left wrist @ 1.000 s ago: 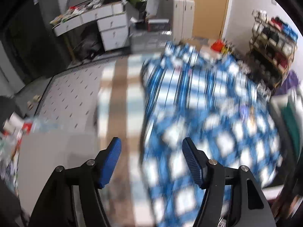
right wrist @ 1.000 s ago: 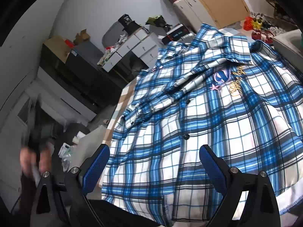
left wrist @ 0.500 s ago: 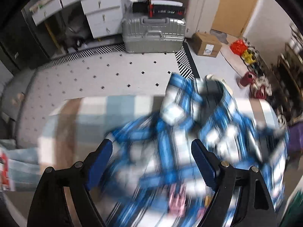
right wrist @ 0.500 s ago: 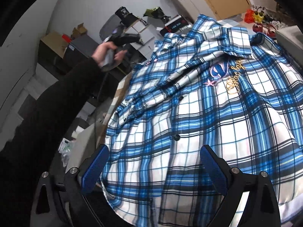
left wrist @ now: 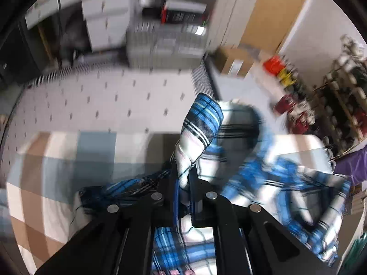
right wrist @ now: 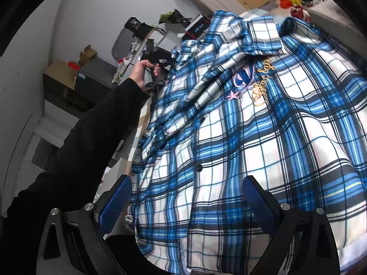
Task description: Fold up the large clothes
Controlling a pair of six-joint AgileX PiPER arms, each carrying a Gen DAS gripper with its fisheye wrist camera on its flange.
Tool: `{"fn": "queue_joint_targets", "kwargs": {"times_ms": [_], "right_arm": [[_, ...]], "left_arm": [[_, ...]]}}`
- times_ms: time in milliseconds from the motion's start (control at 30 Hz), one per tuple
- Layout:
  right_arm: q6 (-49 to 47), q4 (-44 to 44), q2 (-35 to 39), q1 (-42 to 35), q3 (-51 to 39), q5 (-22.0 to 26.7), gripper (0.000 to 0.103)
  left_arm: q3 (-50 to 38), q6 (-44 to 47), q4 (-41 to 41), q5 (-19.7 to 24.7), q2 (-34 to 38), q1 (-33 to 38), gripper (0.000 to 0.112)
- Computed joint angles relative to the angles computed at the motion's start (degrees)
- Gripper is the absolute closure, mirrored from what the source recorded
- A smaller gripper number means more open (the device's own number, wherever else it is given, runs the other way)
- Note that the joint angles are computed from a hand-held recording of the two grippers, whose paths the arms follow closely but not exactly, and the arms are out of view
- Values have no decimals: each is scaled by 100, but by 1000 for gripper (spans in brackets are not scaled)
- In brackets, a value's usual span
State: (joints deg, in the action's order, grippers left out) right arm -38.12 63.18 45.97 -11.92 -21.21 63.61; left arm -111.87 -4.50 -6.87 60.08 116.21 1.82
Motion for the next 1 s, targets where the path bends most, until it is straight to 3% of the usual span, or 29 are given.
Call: {"fn": "queue_joint_targets", "kwargs": {"times_ms": [67,200,300,467,567,700,833,1000], "right_arm": [[162,-48,-191,256,-33,-196,5],[747,-328,-451,1112,-141,-924,5],[1045,-456,-515,1454,-198,-1345,5],[1613,-1210,-109,1939,-1063,-1940,5],[2498,-2516,966,2614,-2400,-2380,2],[3070,-3710,2739,3113,-4237,-2595,0],[3333,-4001,5031,3070,-6489,-2019,0],[3971,-4148,7429,2925,-9339,-744,0]], "left_arm": [[1083,313,164,-694,-962,-202,110],[2666,1468,-245,-1053,-2698,-405,110],[3428,2241,-954,-893,-3583,-241,110],[4120,2848,-1683,-731,-4148,272,110],[4061,2793,-1825,-743,-3939,369,110],[3865,2511,-2082,-653,-3724,400,110],[3861,2459,-2191,-582,-3721,433,110],[4058,2961,-2908,-517,-3667,736,110]]}}
